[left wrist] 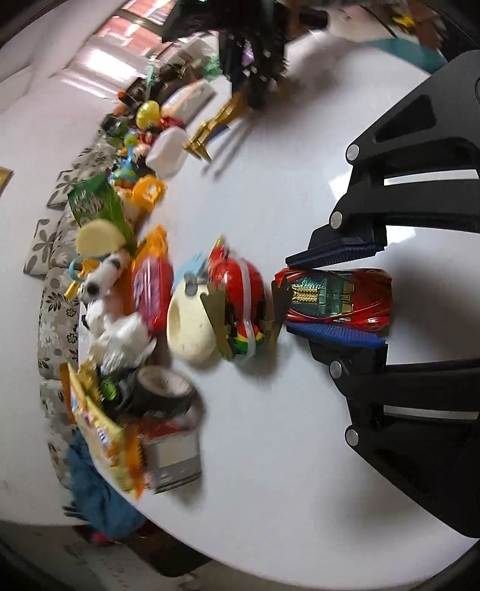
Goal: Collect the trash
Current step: 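Carry the gold figure and red car to the cardboard box and open both tools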
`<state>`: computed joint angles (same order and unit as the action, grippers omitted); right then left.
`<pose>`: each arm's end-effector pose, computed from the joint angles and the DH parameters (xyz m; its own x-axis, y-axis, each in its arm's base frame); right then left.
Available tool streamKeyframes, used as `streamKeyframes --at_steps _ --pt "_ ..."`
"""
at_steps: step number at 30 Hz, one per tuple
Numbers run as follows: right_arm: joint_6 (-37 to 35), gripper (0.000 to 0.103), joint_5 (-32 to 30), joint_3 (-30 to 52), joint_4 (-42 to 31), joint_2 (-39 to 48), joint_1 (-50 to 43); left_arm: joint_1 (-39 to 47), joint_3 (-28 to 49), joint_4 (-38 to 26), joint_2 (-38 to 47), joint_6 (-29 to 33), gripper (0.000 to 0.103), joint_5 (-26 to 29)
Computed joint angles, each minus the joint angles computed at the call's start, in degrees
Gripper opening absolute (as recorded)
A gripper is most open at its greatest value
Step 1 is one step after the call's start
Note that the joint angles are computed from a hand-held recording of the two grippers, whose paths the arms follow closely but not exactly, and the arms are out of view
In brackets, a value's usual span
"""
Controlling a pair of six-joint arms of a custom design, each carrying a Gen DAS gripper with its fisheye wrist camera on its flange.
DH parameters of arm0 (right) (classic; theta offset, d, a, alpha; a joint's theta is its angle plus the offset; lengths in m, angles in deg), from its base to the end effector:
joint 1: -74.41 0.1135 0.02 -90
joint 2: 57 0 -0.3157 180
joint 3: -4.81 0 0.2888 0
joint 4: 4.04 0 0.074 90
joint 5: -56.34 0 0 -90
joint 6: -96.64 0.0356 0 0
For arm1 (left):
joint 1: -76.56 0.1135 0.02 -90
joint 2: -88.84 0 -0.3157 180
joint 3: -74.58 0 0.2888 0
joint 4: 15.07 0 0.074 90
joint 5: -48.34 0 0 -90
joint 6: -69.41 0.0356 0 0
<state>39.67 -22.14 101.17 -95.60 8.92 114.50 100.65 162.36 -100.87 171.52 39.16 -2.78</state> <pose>0.1521 0.1187 0.4527 -0.8654 -0.0303 -0.5002 -0.1020 0.9879 0.1166 0.2683 0.0955 0.3519 -0.6483 0.4467 -0.6165 0.6648 0.7268 -0.1725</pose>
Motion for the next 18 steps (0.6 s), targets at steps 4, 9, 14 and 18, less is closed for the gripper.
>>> streamKeyframes --at_steps 4,9,14,18 --pt "2.3 0.033 -0.4 -0.7 0.3 -1.0 1.5 0.3 -6.6 4.4 -7.8 0.0 0.03 -2.5" --pt "3.3 0.033 1.0 -0.8 0.1 -0.8 3.2 -1.2 -10.8 10.4 -11.6 -0.7 0.096 -7.6" --pt "4.7 0.032 6.0 0.5 -1.3 0.7 6.8 1.2 -9.1 7.4 -11.0 -1.3 0.029 -5.8" --pt "11.8 0.032 12.6 4.7 -4.5 -0.5 16.1 8.0 -8.5 0.3 -14.6 3.7 0.029 0.0"
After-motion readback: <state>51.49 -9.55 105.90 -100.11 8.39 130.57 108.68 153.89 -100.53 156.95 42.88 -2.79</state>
